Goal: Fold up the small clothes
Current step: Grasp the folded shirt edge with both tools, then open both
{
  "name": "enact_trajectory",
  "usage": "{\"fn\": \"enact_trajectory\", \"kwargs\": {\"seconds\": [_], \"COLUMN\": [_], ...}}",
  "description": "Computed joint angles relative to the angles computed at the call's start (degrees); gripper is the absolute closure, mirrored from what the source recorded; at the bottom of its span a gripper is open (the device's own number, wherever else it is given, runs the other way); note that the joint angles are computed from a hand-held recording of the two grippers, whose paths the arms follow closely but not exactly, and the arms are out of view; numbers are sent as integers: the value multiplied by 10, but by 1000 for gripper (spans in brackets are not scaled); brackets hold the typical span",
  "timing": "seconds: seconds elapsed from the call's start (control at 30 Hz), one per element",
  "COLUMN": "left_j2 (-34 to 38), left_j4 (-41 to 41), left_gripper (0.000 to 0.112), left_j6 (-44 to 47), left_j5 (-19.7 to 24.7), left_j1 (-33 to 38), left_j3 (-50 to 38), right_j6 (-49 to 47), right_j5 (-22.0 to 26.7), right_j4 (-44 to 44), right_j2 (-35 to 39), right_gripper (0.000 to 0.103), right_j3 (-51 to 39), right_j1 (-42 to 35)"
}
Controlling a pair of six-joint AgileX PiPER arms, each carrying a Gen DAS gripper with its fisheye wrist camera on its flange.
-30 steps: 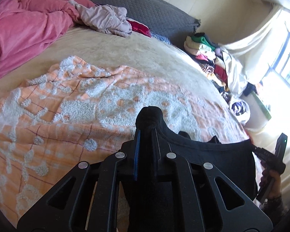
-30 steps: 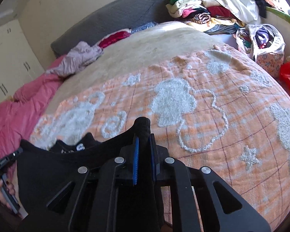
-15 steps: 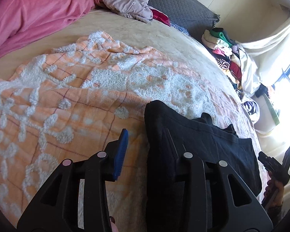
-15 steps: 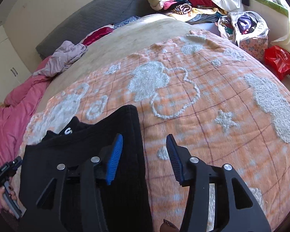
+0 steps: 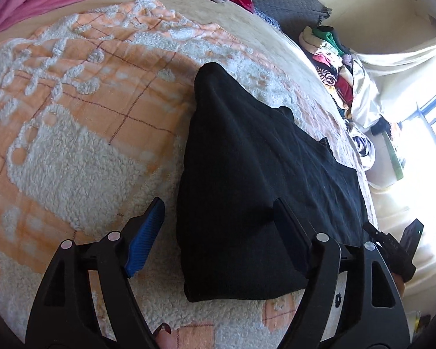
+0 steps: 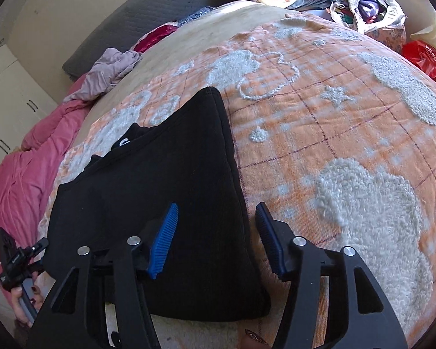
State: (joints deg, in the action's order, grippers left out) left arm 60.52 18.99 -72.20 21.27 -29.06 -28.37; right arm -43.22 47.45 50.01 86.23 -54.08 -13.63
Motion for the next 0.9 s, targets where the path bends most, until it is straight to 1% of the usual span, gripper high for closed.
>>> {"fn": "enact_trajectory", "kwargs": {"seconds": [0.03, 0.07, 0.1, 0.13, 0.17, 0.23, 0.3, 0.37, 0.43, 0.47, 0.5, 0.53, 0.57, 0.63, 0.73, 0.8, 0.87, 0.9], "left_j2": [0, 4, 3, 2, 2, -7, -27, -34, -28, -24, -24, -28, -34, -40, -23, -19, -9, -5], "left_j4": [17, 11, -7, -2, 19, 35, 44, 65, 72, 60, 57, 60, 62, 83, 136, 154, 166, 170], "left_gripper": [61, 84, 92, 98, 99, 103, 104, 104, 103, 102, 98, 94, 93, 93, 89, 89, 87, 86], "left_j6": [-18, -13, 4, 1, -14, -24, -29, -50, -59, -50, -52, -59, -68, -97, -149, -172, -187, -191], "left_j5": [6, -4, -9, 3, 21, 52, 77, 103, 104, 90, 82, 85, 97, 126, 195, 222, 255, 268], "left_j1": [-11, -15, -15, -22, -35, -50, -64, -87, -94, -86, -82, -84, -91, -121, -183, -212, -238, -249], "left_j3": [-2, 0, 0, -6, -15, -28, -31, -30, -20, -10, -2, 1, 0, -7, -30, -40, -54, -59], "right_j6": [-9, -19, -28, -36, -42, -47, -43, -47, -32, -27, -18, -4, 8, 24, 44, 62, 82, 87], "right_j5": [10, 18, 25, 34, 40, 50, 64, 67, 39, 25, 10, -4, -18, -41, -59, -75, -91, -93], "right_j4": [16, 32, 43, 51, 56, 66, 68, 60, 36, 26, 15, 1, -16, -44, -75, -100, -127, -134], "right_j2": [-2, -4, -7, -10, -16, -29, -39, -40, -43, -46, -53, -64, -76, -99, -126, -145, -161, -168], "right_gripper": [76, 86, 92, 96, 97, 98, 98, 98, 97, 95, 94, 87, 78, 76, 75, 74, 67, 67], "right_j3": [6, 12, 17, 19, 22, 29, 36, 43, 55, 59, 63, 67, 72, 83, 96, 105, 114, 119], "right_j1": [-13, -25, -36, -45, -52, -69, -91, -101, -86, -78, -69, -62, -55, -41, -27, -13, 2, 5]}}
